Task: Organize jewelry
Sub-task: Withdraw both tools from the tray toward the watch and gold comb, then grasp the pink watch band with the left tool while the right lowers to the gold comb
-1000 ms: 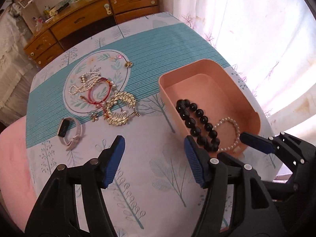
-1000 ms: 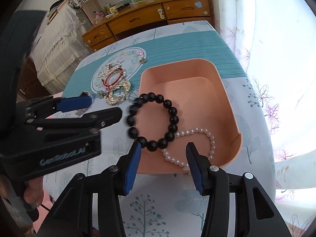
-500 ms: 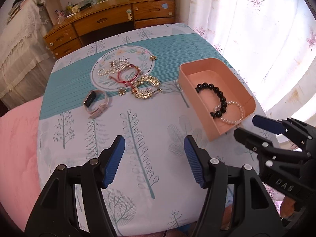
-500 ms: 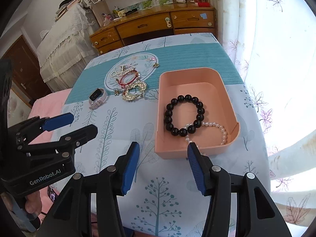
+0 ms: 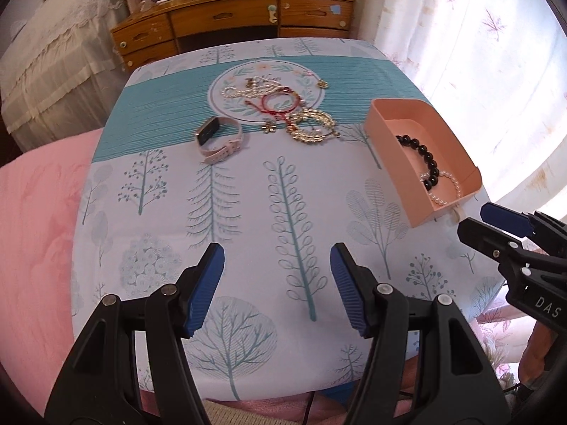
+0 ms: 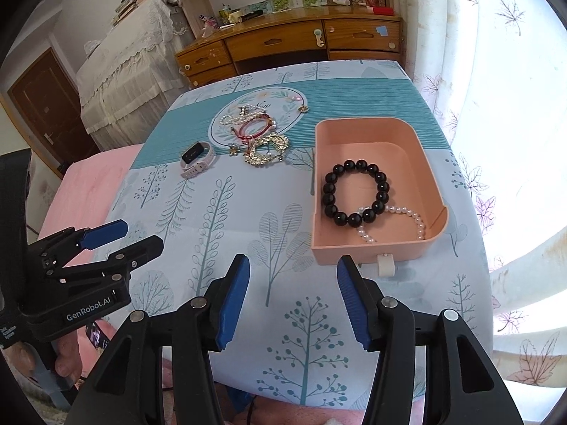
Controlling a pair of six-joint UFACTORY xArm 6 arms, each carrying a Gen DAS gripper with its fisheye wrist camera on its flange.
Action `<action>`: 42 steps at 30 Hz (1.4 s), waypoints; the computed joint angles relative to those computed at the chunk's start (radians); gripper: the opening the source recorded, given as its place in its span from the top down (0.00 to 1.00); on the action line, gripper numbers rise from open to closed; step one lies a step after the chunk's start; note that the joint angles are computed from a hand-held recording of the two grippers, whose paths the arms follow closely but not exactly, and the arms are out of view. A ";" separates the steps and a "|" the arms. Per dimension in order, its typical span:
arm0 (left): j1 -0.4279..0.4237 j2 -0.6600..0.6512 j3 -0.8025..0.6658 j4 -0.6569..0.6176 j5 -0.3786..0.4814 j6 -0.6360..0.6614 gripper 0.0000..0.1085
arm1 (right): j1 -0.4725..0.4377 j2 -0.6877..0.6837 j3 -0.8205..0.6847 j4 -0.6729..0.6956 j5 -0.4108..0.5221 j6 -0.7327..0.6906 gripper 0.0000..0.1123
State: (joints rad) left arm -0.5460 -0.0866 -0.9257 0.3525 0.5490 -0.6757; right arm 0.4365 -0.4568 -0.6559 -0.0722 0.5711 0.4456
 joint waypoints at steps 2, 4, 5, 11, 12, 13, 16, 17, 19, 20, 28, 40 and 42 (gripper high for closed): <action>0.019 -0.017 0.020 -0.003 -0.007 -0.007 0.45 | 0.009 0.016 -0.013 0.005 0.003 -0.005 0.53; 0.038 -0.022 0.030 -0.010 -0.008 -0.008 0.45 | 0.018 0.040 -0.033 0.013 0.005 -0.016 0.53; 0.048 -0.023 0.032 -0.012 -0.007 -0.012 0.45 | 0.023 0.059 -0.048 0.016 0.008 -0.025 0.53; 0.118 -0.002 0.031 -0.107 -0.017 0.052 0.45 | 0.049 0.184 -0.158 0.033 0.016 -0.071 0.53; 0.130 0.009 0.023 -0.134 -0.014 0.074 0.45 | 0.050 0.206 -0.180 0.045 0.019 -0.086 0.53; 0.144 0.021 0.015 -0.162 -0.012 0.097 0.45 | 0.049 0.230 -0.205 0.062 0.023 -0.106 0.53; 0.181 0.061 -0.018 -0.196 -0.013 0.127 0.45 | 0.045 0.304 -0.279 0.108 0.032 -0.149 0.53; 0.190 0.078 -0.034 -0.193 -0.014 0.131 0.45 | 0.042 0.333 -0.309 0.123 0.036 -0.164 0.53; 0.207 0.115 -0.071 -0.203 -0.022 0.178 0.45 | 0.033 0.391 -0.374 0.154 0.056 -0.197 0.53; 0.214 0.135 -0.089 -0.214 -0.031 0.215 0.45 | 0.027 0.420 -0.407 0.165 0.063 -0.209 0.53; 0.224 0.371 -0.339 -0.242 -0.018 0.562 0.45 | -0.061 0.745 -0.828 0.251 0.219 -0.323 0.53; 0.211 0.574 -0.590 -0.270 0.047 0.859 0.49 | -0.149 1.289 -1.564 0.229 0.632 -0.339 0.57; 0.204 0.596 -0.611 -0.261 0.062 0.882 0.51 | -0.144 1.316 -1.591 0.229 0.650 -0.350 0.62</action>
State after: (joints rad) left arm -0.3423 0.5092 -1.5371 0.0916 0.6114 0.2061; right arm 0.2923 0.8591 -2.2470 0.1564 1.2211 0.0952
